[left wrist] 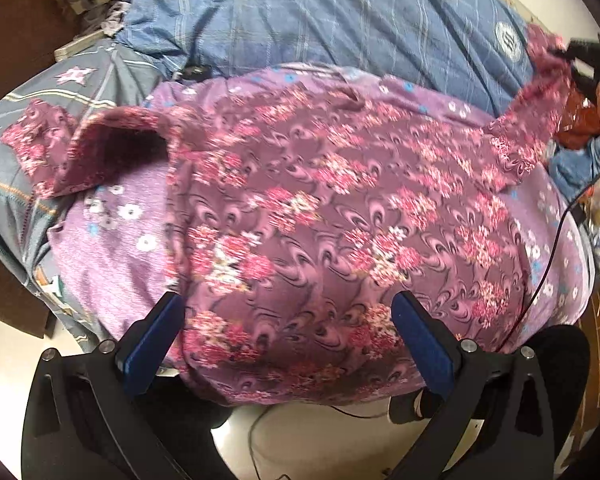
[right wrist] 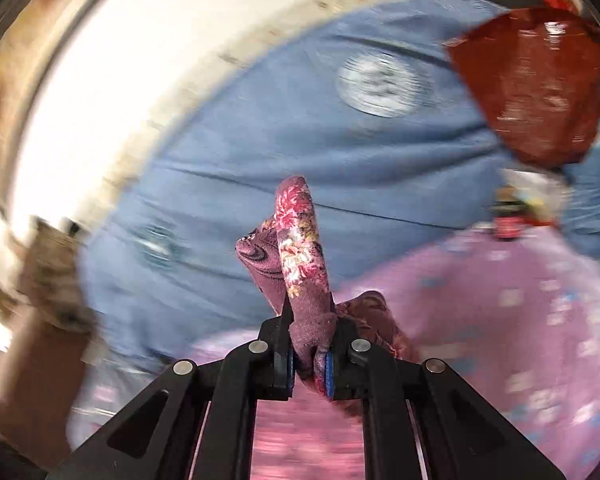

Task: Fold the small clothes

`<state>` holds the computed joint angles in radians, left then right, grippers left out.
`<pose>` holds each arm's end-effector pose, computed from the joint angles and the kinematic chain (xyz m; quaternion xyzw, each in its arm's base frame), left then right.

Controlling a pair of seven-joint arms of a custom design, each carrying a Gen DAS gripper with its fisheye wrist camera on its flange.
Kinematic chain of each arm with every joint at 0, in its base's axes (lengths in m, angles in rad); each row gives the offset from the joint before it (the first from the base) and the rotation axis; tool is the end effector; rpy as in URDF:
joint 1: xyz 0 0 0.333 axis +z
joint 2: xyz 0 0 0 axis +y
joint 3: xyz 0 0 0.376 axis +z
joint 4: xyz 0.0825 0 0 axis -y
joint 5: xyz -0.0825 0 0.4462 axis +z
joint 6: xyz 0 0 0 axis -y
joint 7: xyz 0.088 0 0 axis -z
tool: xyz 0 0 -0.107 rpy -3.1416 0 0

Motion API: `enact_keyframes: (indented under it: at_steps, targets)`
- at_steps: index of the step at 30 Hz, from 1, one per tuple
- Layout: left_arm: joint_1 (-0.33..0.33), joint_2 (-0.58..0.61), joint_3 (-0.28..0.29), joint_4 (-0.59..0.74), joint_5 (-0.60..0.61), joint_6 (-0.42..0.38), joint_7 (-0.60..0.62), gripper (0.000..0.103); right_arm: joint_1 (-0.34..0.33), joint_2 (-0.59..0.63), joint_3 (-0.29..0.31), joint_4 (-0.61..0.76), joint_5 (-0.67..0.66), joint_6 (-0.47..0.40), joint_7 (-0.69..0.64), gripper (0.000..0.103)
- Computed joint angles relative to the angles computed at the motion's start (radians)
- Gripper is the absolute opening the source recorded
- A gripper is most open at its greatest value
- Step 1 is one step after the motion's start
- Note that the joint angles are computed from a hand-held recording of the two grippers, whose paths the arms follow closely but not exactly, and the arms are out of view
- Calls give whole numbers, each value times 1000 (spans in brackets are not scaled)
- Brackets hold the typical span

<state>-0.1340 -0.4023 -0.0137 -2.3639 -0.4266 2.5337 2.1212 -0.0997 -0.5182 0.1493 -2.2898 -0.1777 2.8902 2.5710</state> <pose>0.4993 -0.0704 0.5744 -0.5164 0.7942 -0.2877 0.1409 0.4741 0.0533 0.7197 -0.3264 0.7810 -0.2316 0.4794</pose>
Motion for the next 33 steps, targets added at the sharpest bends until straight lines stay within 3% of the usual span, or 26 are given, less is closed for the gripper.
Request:
enact_keyframes:
  at_steps: [6, 8, 10, 13, 14, 17, 19, 22, 23, 27, 30, 33]
  targets:
    - [12, -1, 50, 11, -54, 16, 38, 103, 277, 287, -44, 195, 180, 152, -102, 16]
    - [25, 0, 63, 18, -71, 17, 44, 103, 269, 404, 26, 273, 133, 176, -16, 16]
    - [35, 0, 75, 21, -89, 25, 58, 103, 301, 516, 44, 343, 106, 175, 48, 19]
    - [59, 5, 81, 26, -93, 35, 62, 103, 380, 684, 38, 476, 104, 91, 68, 41]
    - [68, 8, 84, 28, -92, 34, 60, 103, 395, 736, 48, 517, 132, 48, 44, 50]
    - [90, 19, 85, 38, -88, 34, 51, 103, 305, 825, 210, 557, 405, 15, -205, 52]
    - [97, 27, 88, 46, -94, 37, 53, 103, 291, 832, 244, 554, 481, -6, -288, 52]
    - [106, 44, 80, 63, -94, 61, 50, 103, 328, 745, 192, 474, 457, 13, -344, 52]
    - [106, 54, 77, 74, -97, 69, 46, 103, 357, 697, 148, 429, 406, 24, -326, 52]
    - [83, 97, 57, 122, -137, 128, 42, 103, 457, 523, -39, 256, 39, 21, -31, 52]
    - [78, 164, 13, 181, -100, 153, 0, 103, 414, 445, -48, 178, -96, -35, 102, 49]
    - [74, 252, -29, 263, -60, 137, -69, 103, 356, 384, -40, 78, -142, -1, 203, 45]
